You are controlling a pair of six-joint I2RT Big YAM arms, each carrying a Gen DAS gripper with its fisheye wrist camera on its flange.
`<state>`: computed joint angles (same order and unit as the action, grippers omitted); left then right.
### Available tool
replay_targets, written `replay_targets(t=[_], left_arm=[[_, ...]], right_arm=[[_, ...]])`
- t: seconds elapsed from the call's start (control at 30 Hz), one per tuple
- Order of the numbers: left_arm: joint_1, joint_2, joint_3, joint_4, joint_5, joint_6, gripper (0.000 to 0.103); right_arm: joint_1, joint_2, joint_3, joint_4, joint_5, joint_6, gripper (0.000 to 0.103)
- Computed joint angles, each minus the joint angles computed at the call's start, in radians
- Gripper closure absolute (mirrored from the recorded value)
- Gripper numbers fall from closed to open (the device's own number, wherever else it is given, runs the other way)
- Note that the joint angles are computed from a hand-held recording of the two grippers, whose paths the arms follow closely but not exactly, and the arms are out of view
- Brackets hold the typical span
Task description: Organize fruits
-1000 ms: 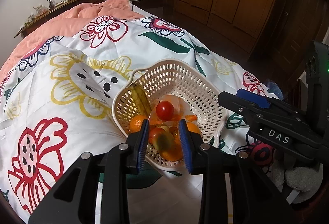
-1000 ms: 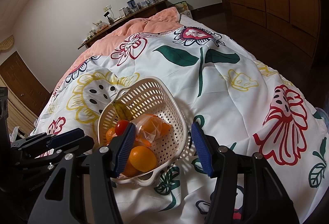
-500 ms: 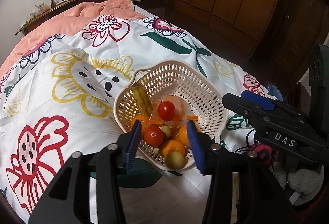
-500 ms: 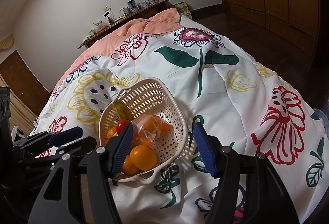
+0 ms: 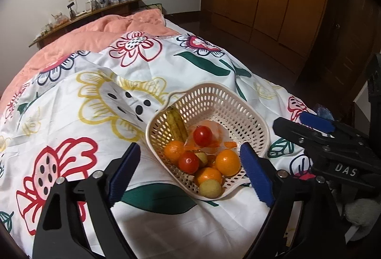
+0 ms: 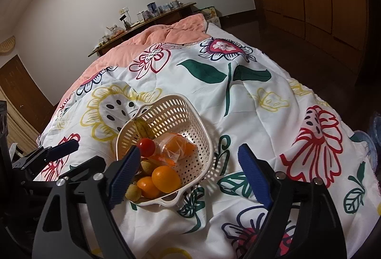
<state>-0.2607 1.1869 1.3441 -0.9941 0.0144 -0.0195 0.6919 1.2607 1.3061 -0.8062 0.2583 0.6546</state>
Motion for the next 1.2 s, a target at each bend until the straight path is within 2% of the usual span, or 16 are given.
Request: replay_targets(t=[0.1, 0.2, 0.33, 0.6, 0.87, 1.2], left_arm=[[-0.004, -0.014, -0.010, 0.018, -0.022, -0.006, 0.006], [-0.009, -0.031, -0.023, 0.027, -0.050, -0.002, 0.006], [-0.020, -0.058, -0.044, 0.038, -0.091, 0.008, 0.006], [-0.035, -0.113, -0.084, 0.046, -0.194, 0.022, 0.006], [-0.051, -0.175, -0.119, 0.060, -0.290, 0.033, 0.005], [-0.071, -0.200, -0.132, 0.038, -0.341, 0.029, 0.003]], right_arm=[[0.006, -0.014, -0.005, -0.006, 0.025, 0.005, 0.010], [0.009, -0.017, -0.004, -0.024, 0.026, 0.005, 0.005], [0.011, -0.009, 0.005, -0.097, 0.010, -0.009, 0.005], [0.077, -0.008, -0.002, -0.160, 0.068, -0.068, 0.005], [0.160, 0.016, 0.003, -0.152, 0.060, -0.098, 0.005], [0.198, 0.004, -0.014, -0.134, 0.063, -0.098, 0.005]])
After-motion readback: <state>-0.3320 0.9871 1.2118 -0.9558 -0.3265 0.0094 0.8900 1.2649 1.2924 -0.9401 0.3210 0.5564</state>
